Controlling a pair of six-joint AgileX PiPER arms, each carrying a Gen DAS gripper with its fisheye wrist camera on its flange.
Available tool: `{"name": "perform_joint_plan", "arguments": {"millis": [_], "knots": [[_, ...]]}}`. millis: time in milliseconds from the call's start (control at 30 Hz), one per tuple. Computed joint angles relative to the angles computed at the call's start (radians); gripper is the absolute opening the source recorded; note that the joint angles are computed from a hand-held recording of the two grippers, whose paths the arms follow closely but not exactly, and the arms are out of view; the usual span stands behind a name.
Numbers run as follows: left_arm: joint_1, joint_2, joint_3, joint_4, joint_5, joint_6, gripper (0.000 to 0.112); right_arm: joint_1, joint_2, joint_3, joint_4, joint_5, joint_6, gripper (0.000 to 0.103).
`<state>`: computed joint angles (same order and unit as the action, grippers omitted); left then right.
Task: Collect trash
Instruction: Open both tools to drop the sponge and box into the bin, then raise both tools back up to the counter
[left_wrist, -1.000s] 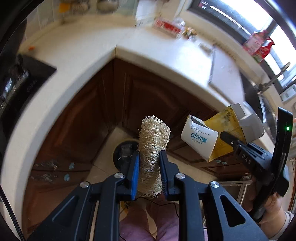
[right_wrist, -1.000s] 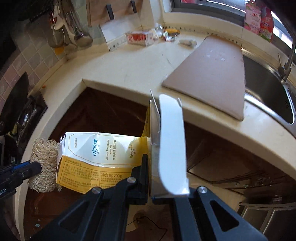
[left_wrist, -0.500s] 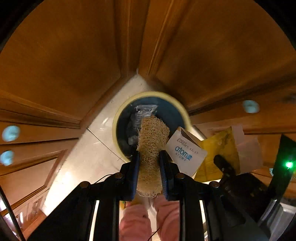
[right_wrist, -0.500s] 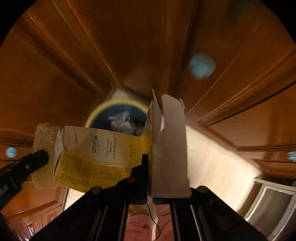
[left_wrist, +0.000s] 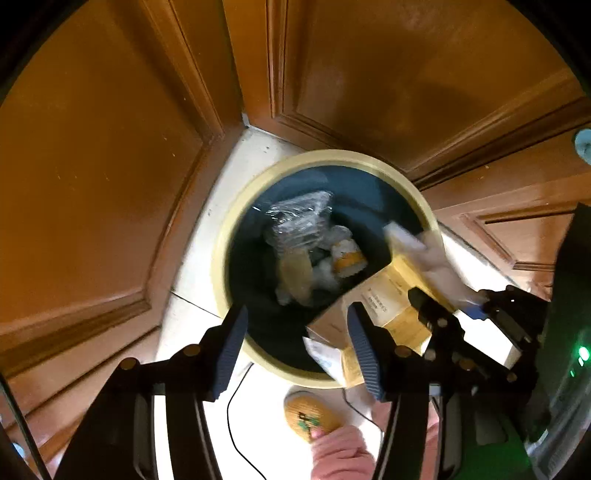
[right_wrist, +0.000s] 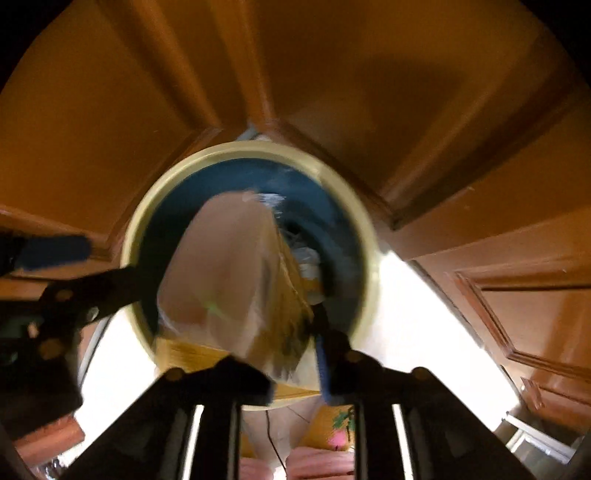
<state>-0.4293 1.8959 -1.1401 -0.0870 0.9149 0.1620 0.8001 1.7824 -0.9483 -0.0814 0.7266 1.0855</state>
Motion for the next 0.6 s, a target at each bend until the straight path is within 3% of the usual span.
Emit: {"name": "perform_joint_plan", "arguments": {"millis": [200,400,600], "knots": [[0.041,0.004,-0.033,0.017,0.033,-0.014,0.055,-0.029,-0.073,0.049,0.026,-0.003,0.012,0.039],[0.063,-0.009,-0.049,0.016,0.055,-0.029,0.055,-0.118,-0.115,0.119,0.061,-0.032,-0.069,0.040],[0.070,-0.049,-0.034,-0.002,0.078,-0.053,0.055,-0.098,-0.201,0.160,0.051,0.020,-0.030,0.040]]}}
